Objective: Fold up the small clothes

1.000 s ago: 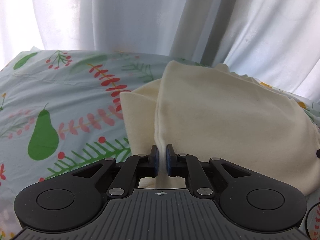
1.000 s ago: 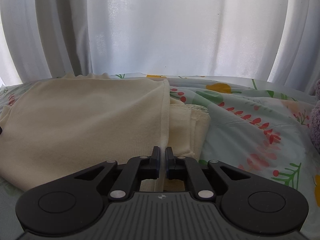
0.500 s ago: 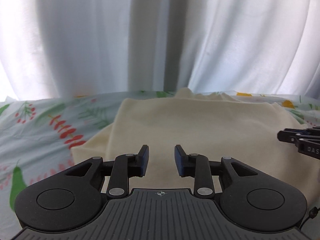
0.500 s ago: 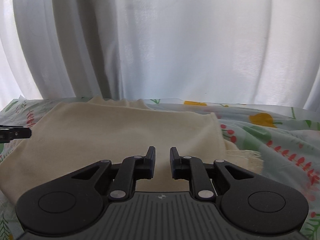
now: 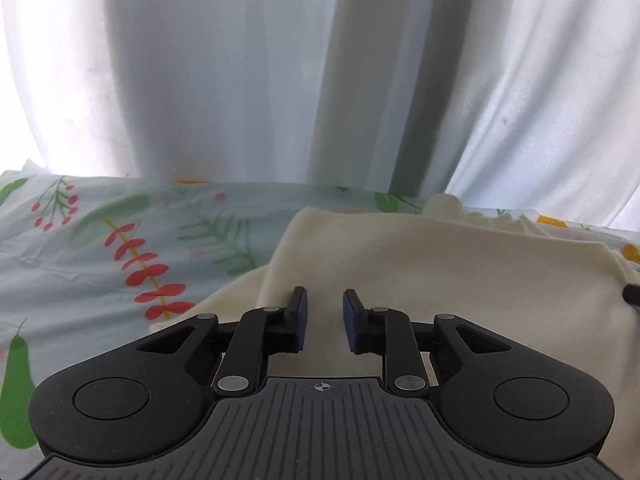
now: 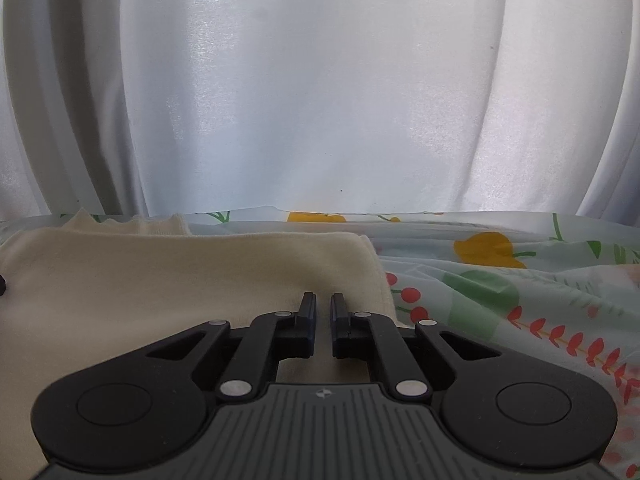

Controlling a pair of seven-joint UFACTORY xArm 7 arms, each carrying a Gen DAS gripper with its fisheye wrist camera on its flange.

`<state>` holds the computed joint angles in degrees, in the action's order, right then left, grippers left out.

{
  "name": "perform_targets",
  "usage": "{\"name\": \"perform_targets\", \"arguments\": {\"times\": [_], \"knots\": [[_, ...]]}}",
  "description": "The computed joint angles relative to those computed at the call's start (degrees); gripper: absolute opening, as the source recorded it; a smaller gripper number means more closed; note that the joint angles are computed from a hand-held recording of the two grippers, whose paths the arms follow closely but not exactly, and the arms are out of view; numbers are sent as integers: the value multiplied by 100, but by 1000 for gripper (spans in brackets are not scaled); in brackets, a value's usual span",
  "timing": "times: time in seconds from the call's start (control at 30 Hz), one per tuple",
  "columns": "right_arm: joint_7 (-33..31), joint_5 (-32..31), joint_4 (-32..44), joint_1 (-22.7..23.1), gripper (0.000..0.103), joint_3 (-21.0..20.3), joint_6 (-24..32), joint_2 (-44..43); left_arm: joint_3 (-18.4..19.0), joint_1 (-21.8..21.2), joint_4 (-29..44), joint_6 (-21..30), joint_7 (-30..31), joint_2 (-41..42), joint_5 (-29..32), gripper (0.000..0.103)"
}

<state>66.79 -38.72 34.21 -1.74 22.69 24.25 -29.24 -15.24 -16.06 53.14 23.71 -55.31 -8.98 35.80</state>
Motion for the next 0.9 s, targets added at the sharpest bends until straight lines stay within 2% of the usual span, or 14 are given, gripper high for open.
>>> {"name": "perform_targets", "arguments": {"times": [0.07,0.1,0.17,0.23,0.3,0.37,0.47,0.6,0.67,0.7,0.77,0.83,0.9], "knots": [[-206,320,-366,354,11,-238,-55,-533,-24,75,-225,283,-151,-369,133,41],[-387,523,-642,599,16,-366,-69,-959,73,69,-436,254,22,-604,-46,45],[-699,914,-1042,1041,23,-496,97,-1684,482,-169,-869,119,832,-1053,-994,46],[-918,1343,-1242,1471,32,-529,478,-2224,942,-540,-1219,129,1566,-1444,-2013,52],[-964,1707,-1375,1742,35,-436,795,-2717,1417,-1001,-1500,127,2269,-1749,-2980,54],[-882,2078,-1486,1955,38,-299,942,-3086,1660,-1265,-1615,200,2712,-1891,-3632,57],[-786,2582,-1470,2199,38,-76,865,-3089,1732,-1371,-1723,88,3038,-1907,-4261,61],[-652,2885,-1323,2326,38,223,778,-2827,1568,-1189,-1785,-136,3105,-1888,-4792,58],[-657,2952,-1235,2380,37,265,708,-2644,1614,-1202,-1770,-161,3301,-1859,-5141,50],[-633,2960,-1172,2378,36,335,690,-2542,1596,-1147,-1752,-139,3374,-1832,-5239,40],[-657,2928,-1062,2375,33,408,715,-2359,1606,-1104,-1765,-131,3575,-1836,-5512,33],[-645,2864,-982,2300,26,465,721,-2177,1691,-1162,-1791,-152,3830,-1876,-5880,21],[-578,2811,-914,2233,25,509,792,-2084,1720,-1177,-1801,-164,4025,-1912,-6151,19]]}}
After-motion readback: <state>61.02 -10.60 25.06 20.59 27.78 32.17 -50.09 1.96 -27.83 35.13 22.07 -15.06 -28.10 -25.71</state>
